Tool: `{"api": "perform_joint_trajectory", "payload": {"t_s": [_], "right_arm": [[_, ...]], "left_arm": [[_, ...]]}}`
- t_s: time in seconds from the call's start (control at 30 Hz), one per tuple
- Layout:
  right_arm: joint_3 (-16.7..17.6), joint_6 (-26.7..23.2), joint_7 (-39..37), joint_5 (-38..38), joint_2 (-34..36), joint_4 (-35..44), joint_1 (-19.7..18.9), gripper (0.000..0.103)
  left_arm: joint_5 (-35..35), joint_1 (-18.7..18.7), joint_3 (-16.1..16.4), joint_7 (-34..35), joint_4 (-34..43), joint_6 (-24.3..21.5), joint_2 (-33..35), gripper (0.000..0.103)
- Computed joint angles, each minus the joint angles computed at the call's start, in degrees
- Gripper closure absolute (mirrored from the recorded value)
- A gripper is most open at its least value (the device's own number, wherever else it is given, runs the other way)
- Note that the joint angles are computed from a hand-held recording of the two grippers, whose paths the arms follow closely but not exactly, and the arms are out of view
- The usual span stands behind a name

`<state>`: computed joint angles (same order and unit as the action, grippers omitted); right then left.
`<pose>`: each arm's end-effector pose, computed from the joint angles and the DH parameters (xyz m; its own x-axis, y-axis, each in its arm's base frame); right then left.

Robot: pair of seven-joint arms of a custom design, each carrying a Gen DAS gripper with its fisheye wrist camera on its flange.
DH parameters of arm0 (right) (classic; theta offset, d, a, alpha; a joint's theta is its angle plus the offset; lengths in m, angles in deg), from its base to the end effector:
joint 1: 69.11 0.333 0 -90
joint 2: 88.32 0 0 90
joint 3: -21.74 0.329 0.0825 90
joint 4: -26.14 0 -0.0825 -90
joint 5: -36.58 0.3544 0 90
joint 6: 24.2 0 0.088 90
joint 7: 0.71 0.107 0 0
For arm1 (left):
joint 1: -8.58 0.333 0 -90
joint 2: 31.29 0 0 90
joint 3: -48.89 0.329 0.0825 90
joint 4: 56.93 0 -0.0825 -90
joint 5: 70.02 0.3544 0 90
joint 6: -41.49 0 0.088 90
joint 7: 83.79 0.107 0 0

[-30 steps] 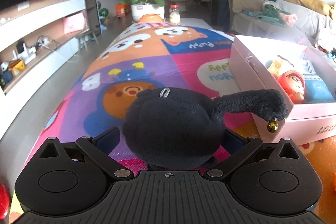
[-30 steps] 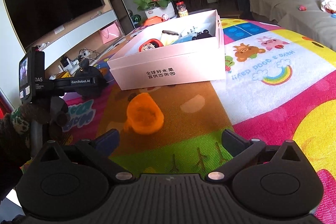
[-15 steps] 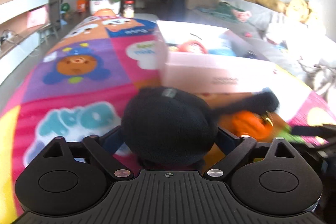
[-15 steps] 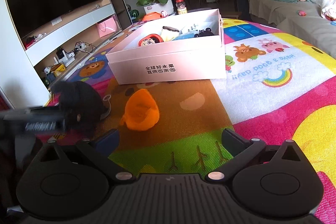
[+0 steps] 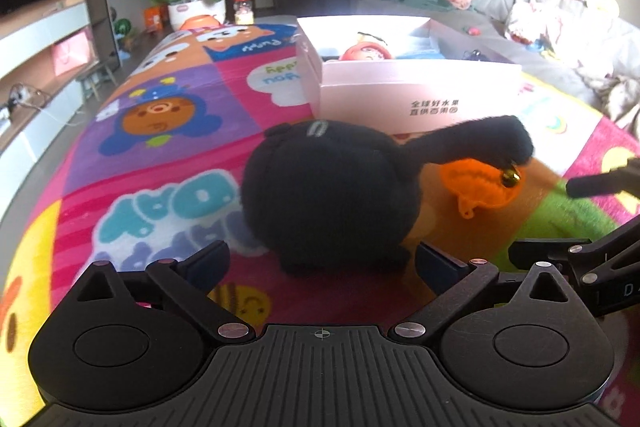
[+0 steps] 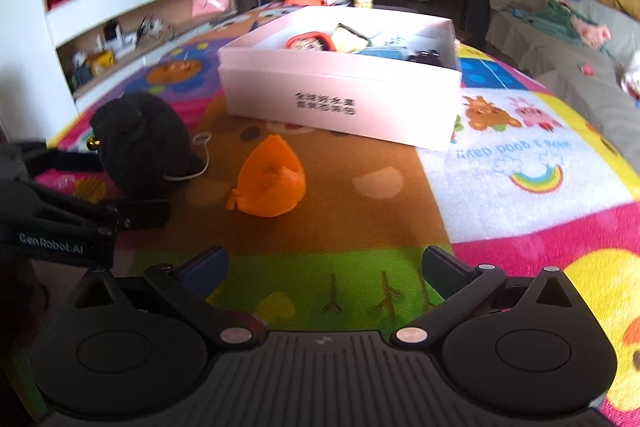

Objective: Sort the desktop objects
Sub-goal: 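Move the left gripper onto the black cat plush, then grasp the black cat plush with the left gripper while the right gripper approaches the orange toy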

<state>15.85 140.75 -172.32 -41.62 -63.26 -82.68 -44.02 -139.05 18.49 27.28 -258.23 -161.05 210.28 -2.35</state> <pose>0.5701 0.2641 0.3297 -0.0881 -0.9957 -0.0271 -0.6904 0.0807 -0.7189 0.6534 -0.0414 0.3416 -0.5740 -0.8177 -0.0430 -0.5191 0.4041 -0.7531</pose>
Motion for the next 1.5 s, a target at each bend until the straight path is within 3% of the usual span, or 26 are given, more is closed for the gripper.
{"api": "perform_joint_trajectory", "payload": {"t_s": [0.1,0.2,0.27,0.3,0.4,0.47,0.63,0.83,1.1,1.3,1.4,1.5], "right_arm": [[0.9,-1.3,-5.7,2.8,0.4,0.8,0.0,0.001],[1.6,-2.5,-12.2,7.7,0.6,1.9,-0.4,0.015],[0.6,-3.8,-13.8,8.0,0.6,2.6,0.6,0.018],[-0.2,-6.1,-13.8,7.1,0.6,3.0,1.7,0.018],[-1.5,-20.3,-12.7,4.0,1.4,5.3,5.8,0.019],[-1.1,-23.9,-10.8,2.7,1.2,5.5,5.7,0.019],[0.9,-14.1,-2.9,-1.2,-2.4,2.2,1.2,0.016],[2.3,-8.5,-2.4,-1.3,-1.1,3.5,-0.2,0.013],[1.5,-9.0,-3.6,-0.2,-0.3,3.8,1.5,0.011],[1.5,-0.1,5.4,-12.3,-1.8,2.9,0.2,0.014],[3.1,3.3,0.3,-8.1,0.0,4.7,-1.7,0.022],[2.8,1.0,-4.8,-1.3,2.1,6.4,-0.8,0.024]], "left_arm": [[-2.5,1.8,-0.8,3.3,-0.3,-1.4,-0.3,0.000],[0.5,0.1,1.9,-2.0,0.5,-4.1,-0.1,0.000],[3.4,-0.7,3.1,-5.9,1.3,-5.0,0.4,0.000],[3.3,-0.2,2.7,-5.7,1.3,-5.0,0.5,0.000],[3.1,0.3,1.9,-5.3,1.2,-4.6,0.7,0.000],[3.2,0.5,1.7,-5.3,1.2,-4.3,0.8,0.000],[3.5,0.5,1.3,-5.1,1.0,-3.5,0.9,0.000],[3.7,0.8,0.8,-5.1,0.9,-3.1,0.9,0.000],[3.9,1.0,0.6,-5.3,0.9,-3.1,0.9,0.000],[3.9,1.1,0.5,-5.3,0.9,-3.0,0.9,0.000],[4.0,1.1,0.5,-5.3,0.9,-3.0,0.9,0.000],[4.0,1.1,0.5,-5.3,0.9,-2.9,0.9,0.000]]}}
